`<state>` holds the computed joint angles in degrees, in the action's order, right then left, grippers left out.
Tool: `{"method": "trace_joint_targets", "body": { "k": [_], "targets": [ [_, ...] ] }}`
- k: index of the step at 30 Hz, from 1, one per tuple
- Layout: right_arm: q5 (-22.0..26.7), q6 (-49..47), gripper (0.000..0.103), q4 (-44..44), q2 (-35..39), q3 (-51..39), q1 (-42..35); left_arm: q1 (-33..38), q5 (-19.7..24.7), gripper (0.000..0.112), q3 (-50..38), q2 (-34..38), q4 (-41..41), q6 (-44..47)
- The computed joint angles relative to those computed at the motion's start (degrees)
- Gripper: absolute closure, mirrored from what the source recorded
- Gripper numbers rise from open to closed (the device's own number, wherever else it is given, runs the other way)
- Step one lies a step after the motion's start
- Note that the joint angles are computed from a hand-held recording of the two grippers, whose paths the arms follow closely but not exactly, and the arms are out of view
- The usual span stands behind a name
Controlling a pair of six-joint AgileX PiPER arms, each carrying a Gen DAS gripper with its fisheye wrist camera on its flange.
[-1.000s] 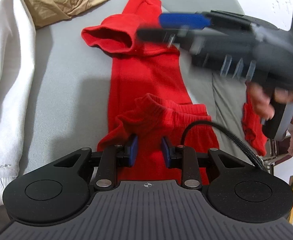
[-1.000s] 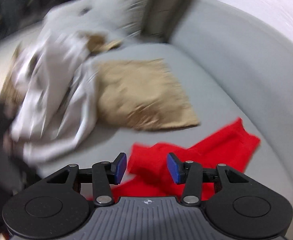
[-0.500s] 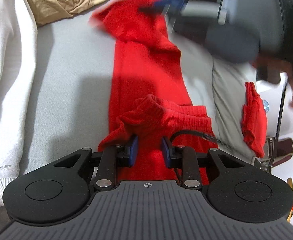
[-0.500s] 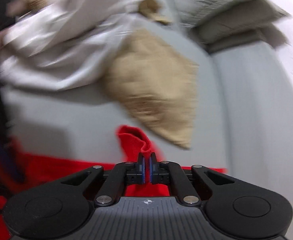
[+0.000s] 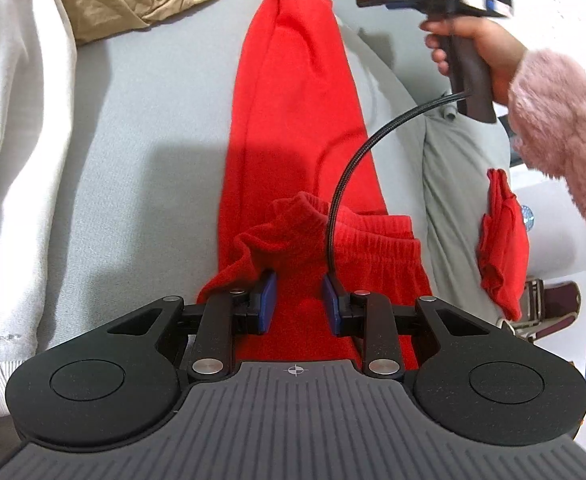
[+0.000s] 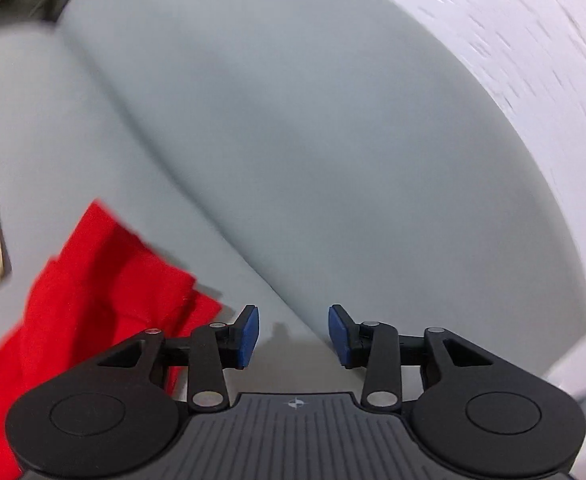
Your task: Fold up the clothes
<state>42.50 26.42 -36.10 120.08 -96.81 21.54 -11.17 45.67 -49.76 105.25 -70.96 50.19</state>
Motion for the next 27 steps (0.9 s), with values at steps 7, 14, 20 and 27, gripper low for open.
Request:
{"method": "trace_joint_targets", "body": {
  "k": [7,14,20,27],
  "targets": [
    [-4.1,-7.9,0.067,22.4,0.6,-1.1,-4.7,0.0,-0.2,0.081,0.1,-0.6,0.4,-0.3],
    [0.2,-10.9,0.088,23.8,6.8,-7.5,-2.6,0.1,0.2,0.081,-0.4,0.0,0.3,-0.3],
    [-10.0,1.5,0.099,14.7,-0.2,1.1,-3.4,0.3,0.3,0.081,-0.3,0.1,0.1,-0.1],
    [-8.9,2.3,0.068,19.7,-0.5,3.6,-7.7,0.5,0.4,0.081,-0.2,0.0,0.3,-0.1]
  ]
}}
